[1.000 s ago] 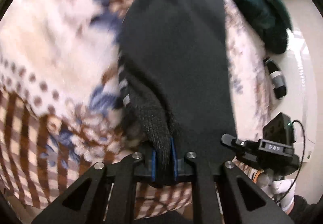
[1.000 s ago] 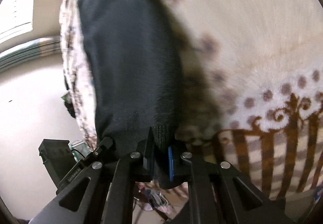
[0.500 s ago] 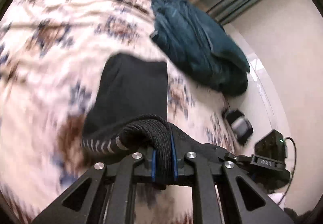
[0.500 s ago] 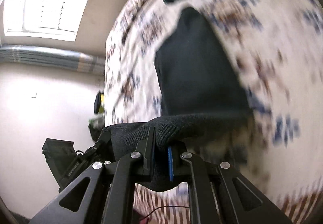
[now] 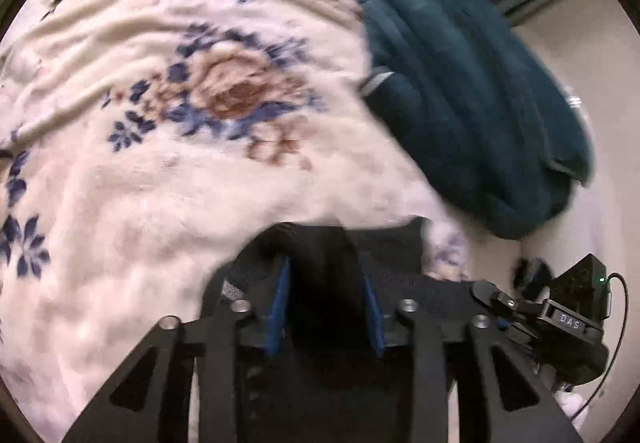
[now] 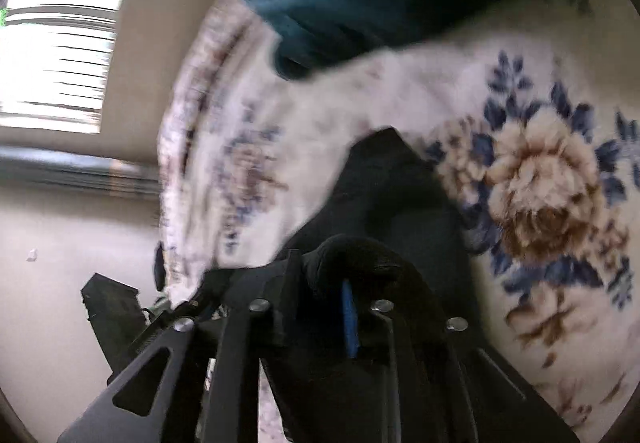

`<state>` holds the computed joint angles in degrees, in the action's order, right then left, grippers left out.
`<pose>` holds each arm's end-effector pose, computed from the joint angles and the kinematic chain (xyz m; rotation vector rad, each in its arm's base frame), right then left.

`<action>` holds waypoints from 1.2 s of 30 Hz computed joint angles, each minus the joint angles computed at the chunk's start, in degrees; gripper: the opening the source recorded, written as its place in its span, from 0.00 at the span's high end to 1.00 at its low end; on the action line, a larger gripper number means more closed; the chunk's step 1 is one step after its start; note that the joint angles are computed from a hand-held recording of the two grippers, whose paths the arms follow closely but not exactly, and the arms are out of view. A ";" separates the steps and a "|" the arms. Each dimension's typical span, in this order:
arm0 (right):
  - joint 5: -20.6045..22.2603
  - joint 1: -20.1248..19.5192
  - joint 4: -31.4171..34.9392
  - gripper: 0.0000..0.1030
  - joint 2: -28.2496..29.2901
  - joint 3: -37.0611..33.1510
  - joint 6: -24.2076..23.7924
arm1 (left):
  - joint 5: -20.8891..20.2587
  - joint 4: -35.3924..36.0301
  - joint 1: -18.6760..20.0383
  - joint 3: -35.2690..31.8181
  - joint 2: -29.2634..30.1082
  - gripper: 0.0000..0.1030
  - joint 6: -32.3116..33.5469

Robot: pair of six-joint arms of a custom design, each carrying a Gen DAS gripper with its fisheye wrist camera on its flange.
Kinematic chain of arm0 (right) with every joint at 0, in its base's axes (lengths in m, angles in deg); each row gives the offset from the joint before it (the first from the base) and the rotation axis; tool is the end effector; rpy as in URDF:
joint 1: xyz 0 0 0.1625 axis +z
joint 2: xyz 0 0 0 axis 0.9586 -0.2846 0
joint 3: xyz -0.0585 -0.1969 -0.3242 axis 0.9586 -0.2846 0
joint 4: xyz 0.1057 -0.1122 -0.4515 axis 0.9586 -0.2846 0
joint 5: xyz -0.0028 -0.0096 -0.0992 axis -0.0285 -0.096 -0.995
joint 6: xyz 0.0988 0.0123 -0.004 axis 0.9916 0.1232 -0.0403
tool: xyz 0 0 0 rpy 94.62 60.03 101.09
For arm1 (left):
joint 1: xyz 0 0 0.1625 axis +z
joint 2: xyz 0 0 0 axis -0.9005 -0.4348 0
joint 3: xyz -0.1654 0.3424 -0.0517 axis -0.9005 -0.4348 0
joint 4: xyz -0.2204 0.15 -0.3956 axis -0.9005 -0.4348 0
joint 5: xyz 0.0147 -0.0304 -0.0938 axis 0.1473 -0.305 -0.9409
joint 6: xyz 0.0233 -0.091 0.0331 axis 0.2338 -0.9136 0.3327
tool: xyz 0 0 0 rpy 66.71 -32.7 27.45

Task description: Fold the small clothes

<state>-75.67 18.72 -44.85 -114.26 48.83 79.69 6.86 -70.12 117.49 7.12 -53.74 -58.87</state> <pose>0.1469 -0.7817 0.3211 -0.6458 -2.9331 0.7323 -0.3614 -0.7575 0.2525 0.2011 2.9136 -0.3914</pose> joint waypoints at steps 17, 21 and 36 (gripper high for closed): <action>-13.26 0.24 4.44 0.93 6.17 -6.64 -12.46 | 10.57 6.57 -0.26 -4.59 5.27 0.94 7.78; -15.74 0.06 9.43 0.93 7.78 -9.63 -11.46 | 7.21 10.80 2.50 -8.00 6.69 0.88 4.11; -7.72 2.02 8.23 0.43 -22.51 29.10 11.58 | 9.24 11.65 -10.63 28.75 -22.93 0.43 -16.91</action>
<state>-83.40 20.74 -36.63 -136.76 77.93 91.27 16.10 -58.48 106.86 35.86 -76.67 -75.78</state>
